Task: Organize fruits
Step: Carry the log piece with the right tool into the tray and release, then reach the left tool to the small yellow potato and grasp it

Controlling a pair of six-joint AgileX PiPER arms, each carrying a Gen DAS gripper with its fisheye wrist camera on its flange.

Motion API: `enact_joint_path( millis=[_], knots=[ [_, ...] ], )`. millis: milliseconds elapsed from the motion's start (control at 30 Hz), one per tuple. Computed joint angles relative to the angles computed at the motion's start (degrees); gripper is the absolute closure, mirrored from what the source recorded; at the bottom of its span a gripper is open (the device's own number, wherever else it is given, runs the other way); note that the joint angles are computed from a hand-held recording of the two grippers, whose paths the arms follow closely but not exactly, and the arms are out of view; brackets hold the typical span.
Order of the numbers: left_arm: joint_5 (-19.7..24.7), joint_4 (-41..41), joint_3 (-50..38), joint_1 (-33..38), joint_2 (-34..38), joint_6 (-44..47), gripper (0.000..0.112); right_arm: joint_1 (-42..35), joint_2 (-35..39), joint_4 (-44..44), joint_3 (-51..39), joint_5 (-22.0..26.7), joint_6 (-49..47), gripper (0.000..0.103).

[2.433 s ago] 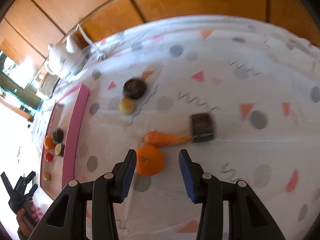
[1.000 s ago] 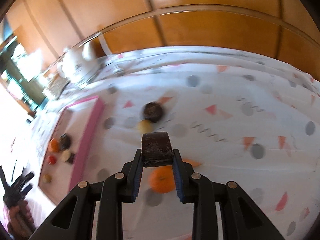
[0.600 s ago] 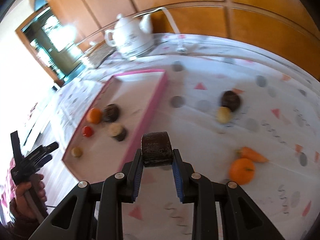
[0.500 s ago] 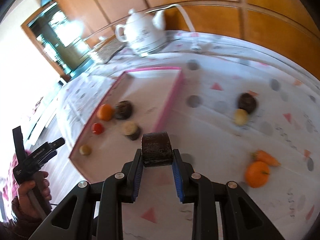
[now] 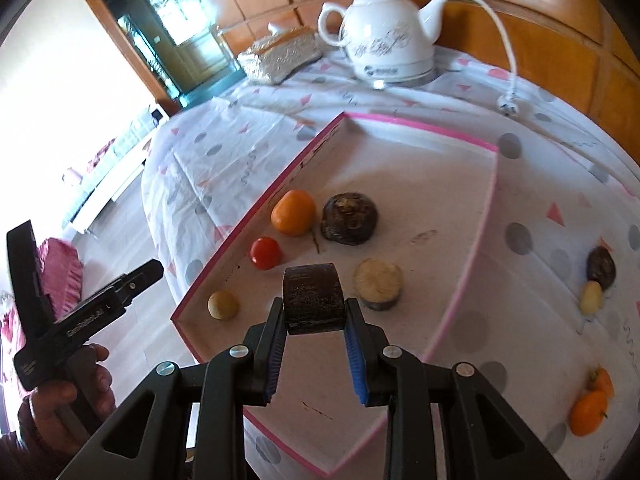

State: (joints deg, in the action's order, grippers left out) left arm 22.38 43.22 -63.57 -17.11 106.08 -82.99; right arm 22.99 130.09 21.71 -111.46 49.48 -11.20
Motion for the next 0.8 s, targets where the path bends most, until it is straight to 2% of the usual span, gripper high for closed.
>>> enact_joint_path(
  millis=[100, 267, 800],
  knots=[
    [-0.23, -0.43, 0.01, 0.04, 0.19, 0.57, 0.022, 0.98, 2.99, -2.65, -4.57, 2.34, 2.49, 0.074],
    [-0.28, -0.37, 0.04, 0.01, 0.28, 0.5, 0.022, 1.37, 3.89, -3.77, -5.48, 1.84, 4.16, 0.07],
    [-0.03, 4.3, -1.15, -3.46, -0.17, 0.53, 0.022, -2.57, -10.98, -12.3, 17.07, -11.45, 8.16, 0.068]
  ],
)
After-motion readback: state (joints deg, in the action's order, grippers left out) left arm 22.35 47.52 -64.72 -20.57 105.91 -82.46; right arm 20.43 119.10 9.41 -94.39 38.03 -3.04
